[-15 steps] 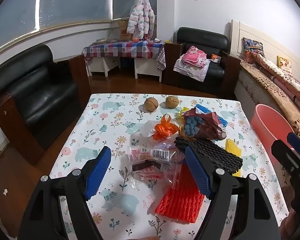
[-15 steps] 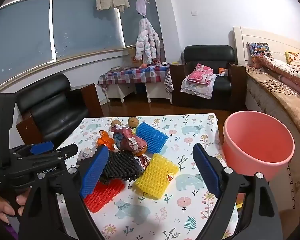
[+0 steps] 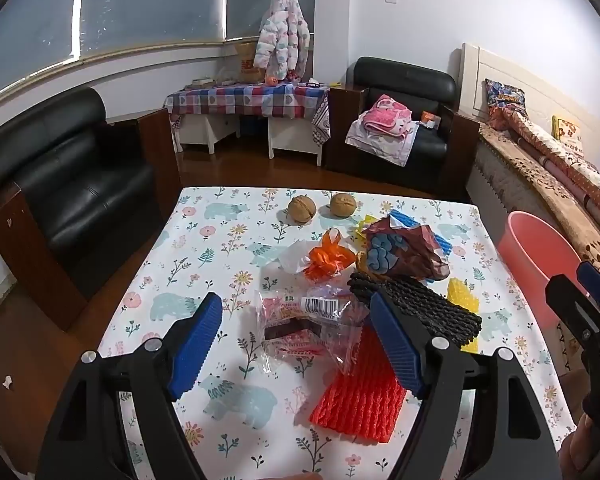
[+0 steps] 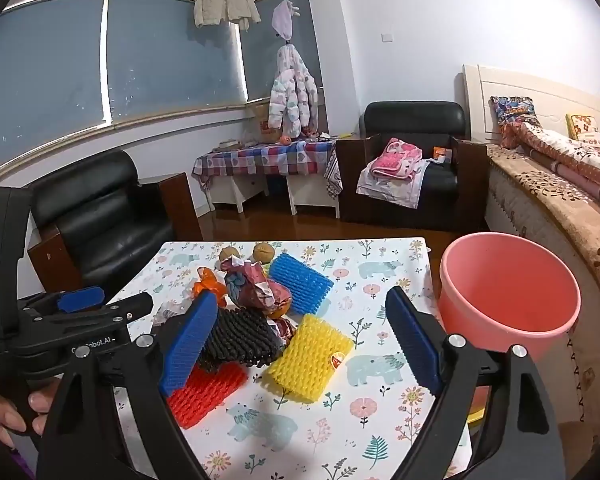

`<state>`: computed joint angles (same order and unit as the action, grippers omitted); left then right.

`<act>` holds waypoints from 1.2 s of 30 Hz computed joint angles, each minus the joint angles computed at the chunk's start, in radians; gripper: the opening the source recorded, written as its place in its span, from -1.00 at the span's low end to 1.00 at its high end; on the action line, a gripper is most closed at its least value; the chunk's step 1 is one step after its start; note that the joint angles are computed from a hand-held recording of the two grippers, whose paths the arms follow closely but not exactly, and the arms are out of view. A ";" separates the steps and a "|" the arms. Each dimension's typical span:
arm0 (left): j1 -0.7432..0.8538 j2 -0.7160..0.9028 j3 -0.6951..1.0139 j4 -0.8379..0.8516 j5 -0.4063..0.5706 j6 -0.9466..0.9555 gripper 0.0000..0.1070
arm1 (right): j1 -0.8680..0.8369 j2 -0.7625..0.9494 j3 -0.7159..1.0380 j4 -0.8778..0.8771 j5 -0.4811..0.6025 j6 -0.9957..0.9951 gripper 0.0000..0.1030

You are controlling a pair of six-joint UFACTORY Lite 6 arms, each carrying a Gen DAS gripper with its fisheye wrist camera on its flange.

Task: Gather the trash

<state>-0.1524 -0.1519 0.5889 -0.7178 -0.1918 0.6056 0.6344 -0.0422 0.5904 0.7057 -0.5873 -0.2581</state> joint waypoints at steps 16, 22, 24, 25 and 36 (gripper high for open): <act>-0.019 -0.044 -0.015 -0.100 0.016 0.083 0.42 | 0.076 0.006 0.008 0.131 -0.063 -0.095 0.68; -0.019 -0.060 -0.024 -0.091 0.022 0.072 0.42 | 0.083 -0.011 0.001 0.155 -0.069 -0.118 0.68; -0.026 -0.062 -0.024 -0.108 0.019 0.085 0.42 | 0.086 -0.002 0.007 0.160 -0.076 -0.120 0.68; -0.018 -0.061 -0.024 -0.089 0.024 0.070 0.42 | 0.085 -0.004 0.007 0.163 -0.075 -0.126 0.68; -0.037 -0.078 -0.032 -0.138 0.020 0.104 0.41 | 0.105 -0.001 0.011 0.206 -0.104 -0.141 0.68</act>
